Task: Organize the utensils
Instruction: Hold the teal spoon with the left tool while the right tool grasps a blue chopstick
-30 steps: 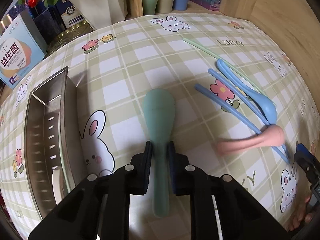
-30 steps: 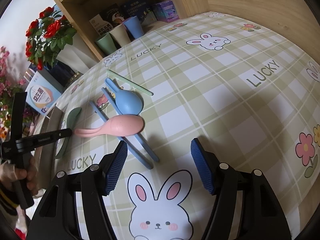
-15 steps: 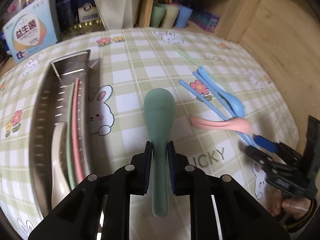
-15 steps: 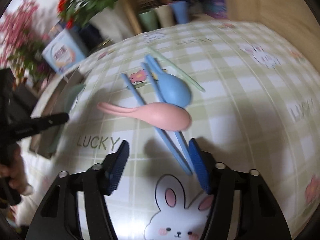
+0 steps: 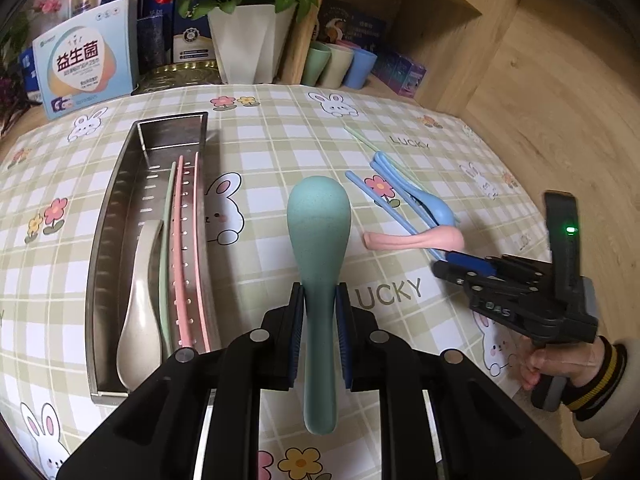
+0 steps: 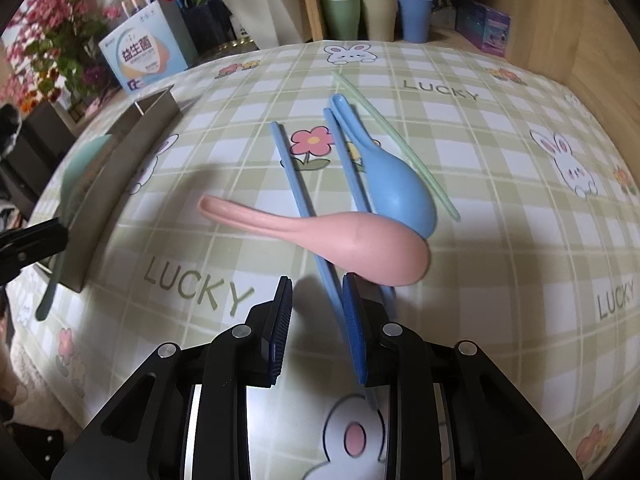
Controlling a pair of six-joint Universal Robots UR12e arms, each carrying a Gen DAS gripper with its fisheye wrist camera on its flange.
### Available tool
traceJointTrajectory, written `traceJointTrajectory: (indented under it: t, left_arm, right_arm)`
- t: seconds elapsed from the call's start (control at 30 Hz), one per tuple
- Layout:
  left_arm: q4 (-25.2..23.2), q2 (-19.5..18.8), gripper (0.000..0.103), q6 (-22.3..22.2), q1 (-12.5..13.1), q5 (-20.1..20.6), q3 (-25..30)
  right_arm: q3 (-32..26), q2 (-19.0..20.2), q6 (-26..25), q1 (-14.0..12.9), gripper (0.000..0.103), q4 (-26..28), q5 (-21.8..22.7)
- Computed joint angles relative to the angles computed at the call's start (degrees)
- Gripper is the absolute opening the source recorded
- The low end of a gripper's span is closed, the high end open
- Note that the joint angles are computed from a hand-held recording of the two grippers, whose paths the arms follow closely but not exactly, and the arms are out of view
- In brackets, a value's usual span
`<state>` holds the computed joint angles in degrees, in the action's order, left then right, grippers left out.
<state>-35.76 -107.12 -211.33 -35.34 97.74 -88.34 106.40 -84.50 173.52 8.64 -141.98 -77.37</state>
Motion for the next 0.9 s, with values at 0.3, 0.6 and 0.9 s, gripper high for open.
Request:
traceJointTrajectory:
  t: [0.3,0.6,0.9]
  left_arm:
    - [3.6,2.25,0.015,-2.24,0.35,0.06,-3.24]
    - [5.06,3.9,0.015,-4.25,0.69,0.3,-5.59]
    - [5.3,4.81,0.015,-5.55,0.81,1.17,-6.62]
  right_arm:
    - [-2.31,2.17,4.56,2.56,0.009,-0.89,-4.58]
    - [-2.33,1.63,13.52,1.74,0.005,3.56,8.22]
    - [-1.0,0.58,19.78,2.0,0.005,-1.06,13.16]
